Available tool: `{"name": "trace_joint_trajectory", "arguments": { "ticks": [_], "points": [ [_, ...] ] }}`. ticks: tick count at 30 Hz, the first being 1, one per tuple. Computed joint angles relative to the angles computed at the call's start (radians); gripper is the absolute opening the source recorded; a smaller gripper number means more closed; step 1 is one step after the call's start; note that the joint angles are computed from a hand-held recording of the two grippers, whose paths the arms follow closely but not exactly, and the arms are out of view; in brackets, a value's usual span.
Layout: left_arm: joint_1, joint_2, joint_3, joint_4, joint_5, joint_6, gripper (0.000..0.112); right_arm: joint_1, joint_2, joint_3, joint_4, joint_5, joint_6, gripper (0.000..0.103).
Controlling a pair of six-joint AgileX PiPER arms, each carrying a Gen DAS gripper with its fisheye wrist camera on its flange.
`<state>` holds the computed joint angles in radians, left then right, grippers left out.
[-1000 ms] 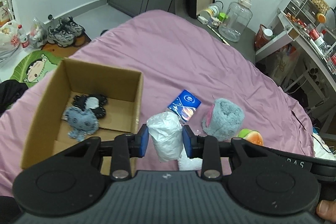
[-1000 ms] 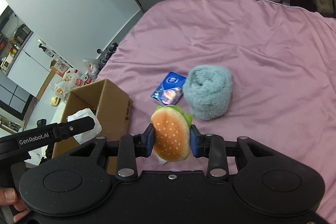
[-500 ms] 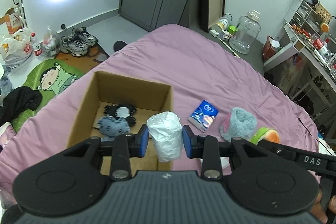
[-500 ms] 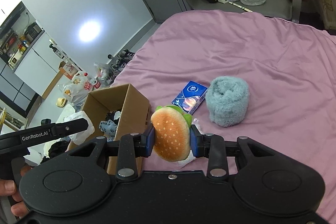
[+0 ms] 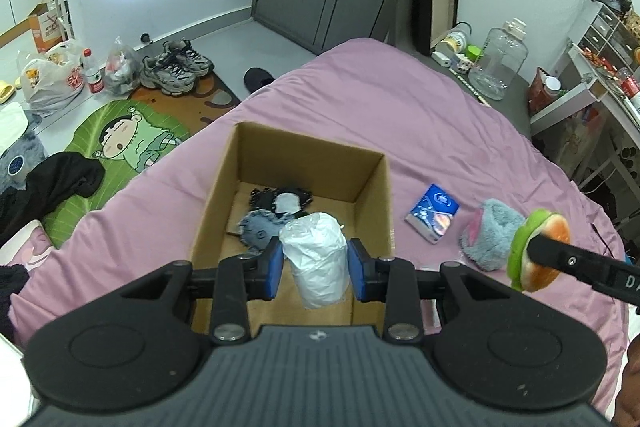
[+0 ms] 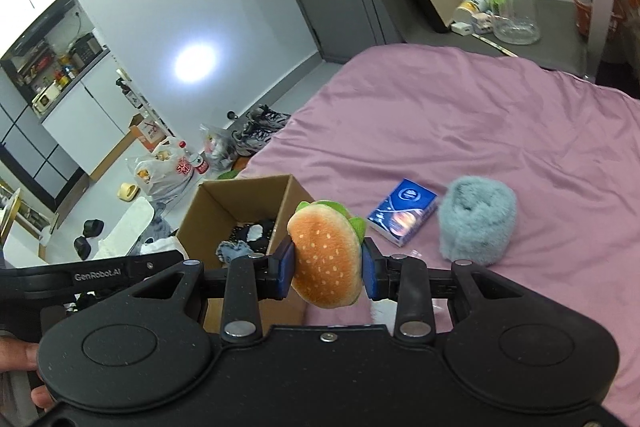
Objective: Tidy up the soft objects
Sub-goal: 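Carry the white bag into the box and open the left tool while the right tool carries the burger, then lower the burger plush into the box and open the right tool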
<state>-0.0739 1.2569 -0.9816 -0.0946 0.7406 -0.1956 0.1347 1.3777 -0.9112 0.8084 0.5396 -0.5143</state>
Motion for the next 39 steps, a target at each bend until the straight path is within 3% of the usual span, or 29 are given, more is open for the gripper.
{"name": "trace_joint_trajectory", "arguments": {
  "ticks": [13,16,20,30,35,39],
  "points": [
    [0.121,0.076,0.008,-0.072,-0.008,0.119,0.034,0.064,0.054,-0.034,0.001,-0.055,0.032,0.033],
    [0.139,0.098,-0.013,-0.084,0.006,0.137,0.038,0.086,0.07,-0.055,0.033,-0.068,0.022,0.033],
    [0.145,0.115,-0.05,-0.047,0.031,0.115,0.054,0.119,0.106,-0.093,0.066,-0.081,0.009,0.033],
    [0.179,0.172,-0.138,-0.046,0.073,0.154,0.056,0.183,0.205,-0.186,0.057,-0.096,0.033,0.034],
    [0.182,0.193,-0.165,-0.055,0.082,0.178,0.057,0.191,0.214,-0.194,0.157,-0.116,-0.047,0.034],
    [0.174,0.212,-0.184,-0.048,0.092,0.179,0.057,0.19,0.227,-0.209,0.22,-0.115,-0.103,0.046]
  ]
}}
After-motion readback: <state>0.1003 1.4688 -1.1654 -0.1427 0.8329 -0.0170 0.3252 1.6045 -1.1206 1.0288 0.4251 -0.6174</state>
